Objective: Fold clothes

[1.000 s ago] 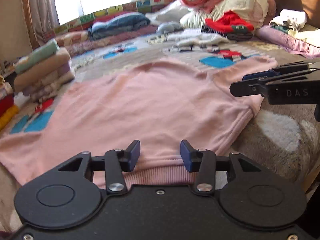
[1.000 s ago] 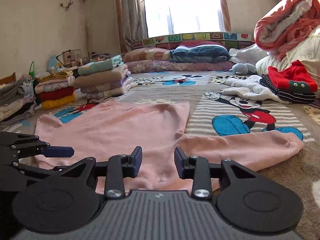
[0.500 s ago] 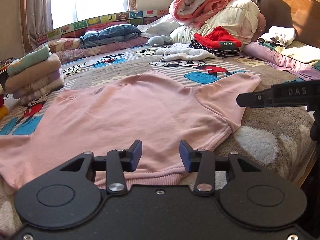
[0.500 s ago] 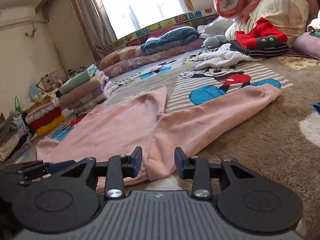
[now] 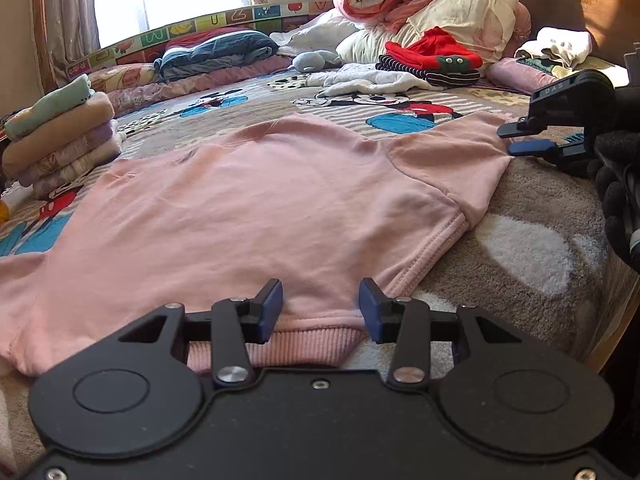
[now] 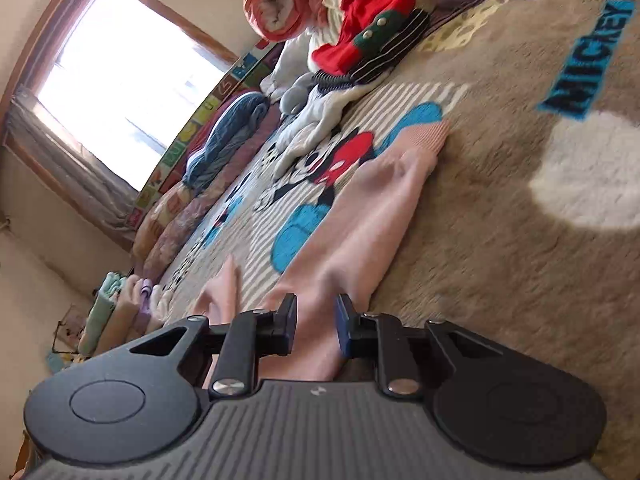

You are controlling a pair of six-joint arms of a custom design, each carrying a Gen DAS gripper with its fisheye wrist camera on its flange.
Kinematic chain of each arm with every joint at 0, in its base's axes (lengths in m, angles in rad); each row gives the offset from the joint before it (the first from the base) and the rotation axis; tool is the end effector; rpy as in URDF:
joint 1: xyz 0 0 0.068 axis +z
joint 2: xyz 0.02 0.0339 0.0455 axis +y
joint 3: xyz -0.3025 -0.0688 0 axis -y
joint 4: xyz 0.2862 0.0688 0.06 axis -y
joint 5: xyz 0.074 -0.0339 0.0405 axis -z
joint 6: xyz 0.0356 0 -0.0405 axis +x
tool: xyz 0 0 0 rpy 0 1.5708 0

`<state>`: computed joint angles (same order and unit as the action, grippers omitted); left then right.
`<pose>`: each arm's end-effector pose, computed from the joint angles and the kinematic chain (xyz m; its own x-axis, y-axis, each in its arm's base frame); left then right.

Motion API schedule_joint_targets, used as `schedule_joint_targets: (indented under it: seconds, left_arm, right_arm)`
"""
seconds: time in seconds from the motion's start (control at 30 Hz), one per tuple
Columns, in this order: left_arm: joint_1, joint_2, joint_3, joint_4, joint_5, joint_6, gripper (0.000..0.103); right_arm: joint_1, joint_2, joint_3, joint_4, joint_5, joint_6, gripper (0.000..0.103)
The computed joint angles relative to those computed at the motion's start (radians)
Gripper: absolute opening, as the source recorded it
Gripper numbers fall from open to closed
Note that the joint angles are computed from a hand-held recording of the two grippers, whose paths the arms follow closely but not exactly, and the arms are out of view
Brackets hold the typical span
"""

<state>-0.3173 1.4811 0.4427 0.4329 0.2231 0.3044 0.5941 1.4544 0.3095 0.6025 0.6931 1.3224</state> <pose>0.2629 -0.0946 0.1368 -0.3729 0.4301 -0.8222 0.6173 0.7766 0.1263 0.2154 0.1181 0.1258 -0.0830 0.8438 -0.5302 0.4202 0.5121 0.7491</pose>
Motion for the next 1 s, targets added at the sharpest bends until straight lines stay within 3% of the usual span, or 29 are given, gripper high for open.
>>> schedule_joint_targets:
  seconds: [0.1,0.2,0.27,0.33,0.4,0.47,0.53,0.6,0.67,0.77,0.87,0.93,1.0]
  left_arm:
    - [0.004,-0.001,0.001,-0.005,0.008,0.001,0.041]
    - [0.006,-0.001,0.01,-0.022,0.011,-0.01,0.041]
    - [0.002,-0.003,0.009,-0.024,0.004,-0.013,0.041]
    - [0.0,-0.006,0.007,-0.024,0.001,-0.015,0.041]
    - [0.005,-0.007,0.004,-0.024,0.009,-0.01,0.041]
    - [0.01,-0.006,0.003,-0.023,0.016,-0.003,0.041]
    - [0.011,-0.004,0.003,-0.021,0.019,0.0,0.041]
    - [0.012,-0.002,0.004,-0.02,0.02,0.0,0.042]
    - [0.01,-0.004,0.002,-0.019,0.017,0.001,0.042]
    - [0.011,-0.003,0.002,-0.018,0.018,0.005,0.042]
    - [0.012,-0.002,0.001,-0.017,0.02,0.008,0.042]
    - [0.011,-0.002,0.001,-0.017,0.017,0.009,0.042]
    - [0.011,0.001,0.003,-0.016,0.015,0.01,0.042]
  right_arm:
    - [-0.015,-0.09,-0.014,-0.188,0.091,0.079,0.023]
    - [0.02,-0.096,-0.039,-0.141,0.173,0.097,0.032]
    - [0.072,-0.06,-0.024,-0.033,0.233,-0.017,0.035]
    - [0.059,0.005,-0.027,0.219,0.126,-0.184,0.046]
    - [0.0,0.097,-0.001,0.381,-0.097,-0.224,0.05]
    - [-0.064,0.214,0.062,0.447,-0.309,-0.158,0.05]
    - [-0.081,0.296,0.146,0.41,-0.431,-0.108,0.05]
    - [-0.083,0.291,0.194,0.314,-0.428,-0.135,0.048]
    - [-0.089,0.243,0.203,0.214,-0.345,-0.133,0.047]
    - [-0.15,0.197,0.152,0.194,-0.262,-0.1,0.04]
    - [-0.206,0.152,0.111,0.174,-0.2,-0.091,0.043]
    - [-0.243,0.133,0.062,0.21,-0.179,-0.073,0.043]
    - [-0.288,0.168,0.01,0.338,-0.225,-0.031,0.041]
